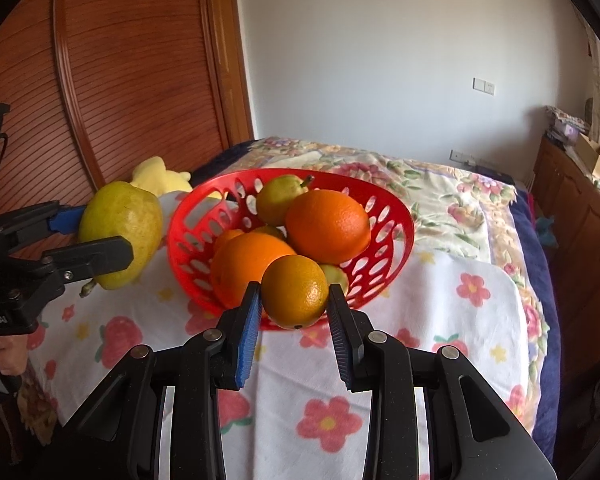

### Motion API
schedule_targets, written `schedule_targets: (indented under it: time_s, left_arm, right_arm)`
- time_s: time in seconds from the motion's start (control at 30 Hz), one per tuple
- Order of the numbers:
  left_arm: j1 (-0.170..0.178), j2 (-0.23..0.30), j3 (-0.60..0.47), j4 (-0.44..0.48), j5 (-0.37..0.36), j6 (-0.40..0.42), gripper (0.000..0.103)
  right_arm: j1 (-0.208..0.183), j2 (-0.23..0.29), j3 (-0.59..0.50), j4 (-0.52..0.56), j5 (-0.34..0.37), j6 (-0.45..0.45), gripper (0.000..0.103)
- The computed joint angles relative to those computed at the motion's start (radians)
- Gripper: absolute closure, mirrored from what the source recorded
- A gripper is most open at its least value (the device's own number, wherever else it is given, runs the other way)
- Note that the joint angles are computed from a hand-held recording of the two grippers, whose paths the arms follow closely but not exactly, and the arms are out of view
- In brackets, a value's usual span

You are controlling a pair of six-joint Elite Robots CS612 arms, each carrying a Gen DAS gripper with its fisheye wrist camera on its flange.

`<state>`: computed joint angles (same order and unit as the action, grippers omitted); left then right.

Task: Organize fruits
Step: 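Carry the pear and tangerine over the red basket and open both grippers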

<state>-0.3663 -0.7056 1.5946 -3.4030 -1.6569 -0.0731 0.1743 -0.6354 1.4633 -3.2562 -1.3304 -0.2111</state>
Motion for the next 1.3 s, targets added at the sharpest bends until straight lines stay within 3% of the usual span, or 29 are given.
schedule_targets:
  time_s: [0.5, 1.0, 1.3]
  left_arm:
    - [0.023, 0.084, -0.161, 0.131, -0.010, -0.013, 0.045]
    - [0.026, 0.137, -0.270, 0.237, 0.012, -0.008, 0.045]
    - [0.023, 0.149, -0.293, 0.260, 0.023, -0.003, 0.045]
  right_arm:
    - [-0.001, 0.067, -0.115, 0.119, -0.007, -0.022, 0.070]
    - [-0.005, 0.077, -0.128, 0.116, 0.036, -0.036, 0.067]
    - [-0.001, 0.066, -0.096, 0.046, 0.013, -0.053, 0.067]
